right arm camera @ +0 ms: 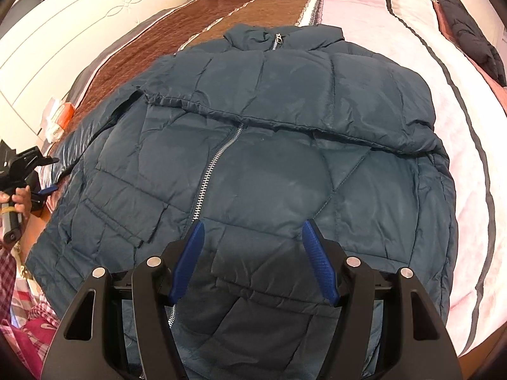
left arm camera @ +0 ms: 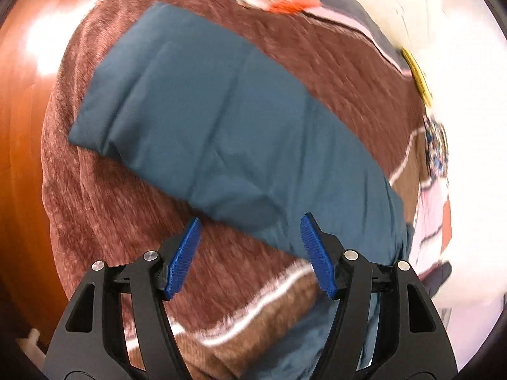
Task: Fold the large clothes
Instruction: 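Fold the held sleeve over the jacket body with the left tool, release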
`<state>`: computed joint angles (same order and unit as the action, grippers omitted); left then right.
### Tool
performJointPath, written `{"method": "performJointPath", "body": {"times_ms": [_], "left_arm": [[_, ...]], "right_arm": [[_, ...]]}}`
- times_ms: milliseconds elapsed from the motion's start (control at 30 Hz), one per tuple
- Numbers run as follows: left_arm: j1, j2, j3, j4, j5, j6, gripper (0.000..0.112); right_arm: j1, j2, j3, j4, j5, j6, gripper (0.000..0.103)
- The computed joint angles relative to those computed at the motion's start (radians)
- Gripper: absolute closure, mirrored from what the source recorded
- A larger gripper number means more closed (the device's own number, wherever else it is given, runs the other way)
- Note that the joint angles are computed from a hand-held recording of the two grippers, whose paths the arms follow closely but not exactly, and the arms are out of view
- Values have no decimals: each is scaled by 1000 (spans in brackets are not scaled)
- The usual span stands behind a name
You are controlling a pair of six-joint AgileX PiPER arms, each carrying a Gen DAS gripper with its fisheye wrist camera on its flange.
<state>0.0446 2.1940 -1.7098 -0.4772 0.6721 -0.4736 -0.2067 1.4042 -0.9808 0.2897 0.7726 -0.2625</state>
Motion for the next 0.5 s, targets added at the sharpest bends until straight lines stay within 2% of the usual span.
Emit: {"method": "performJointPath", "body": {"times_ms": [67,100,133,167,233,267,400,500], "left_arm": [[8,16,-4,8,-31,-16,48],[18,34,-29,9,-22,-17,49],[18,49,-51,39,-14,-46,62],[8,66,-85,109,7,-109,82],[-13,93,-154,208,45,-180,101],[-15,78,-140,214,22,-167,108],[-63,2,-125,396,-37,-214,110],[-125,-30,-223,577,-30,-221,110]], "right_arm": [[3,2,-4,-12,3,15,39],[4,1,-4,-14,3,19,39],[5,0,-4,-16,3,24,39],[5,-2,-3,-17,3,25,39],[5,-4,0,-19,0,28,39],[3,-5,1,-17,-1,27,39],[-12,-5,5,-9,-4,17,39],[-40,1,4,22,-1,-4,39]]}}
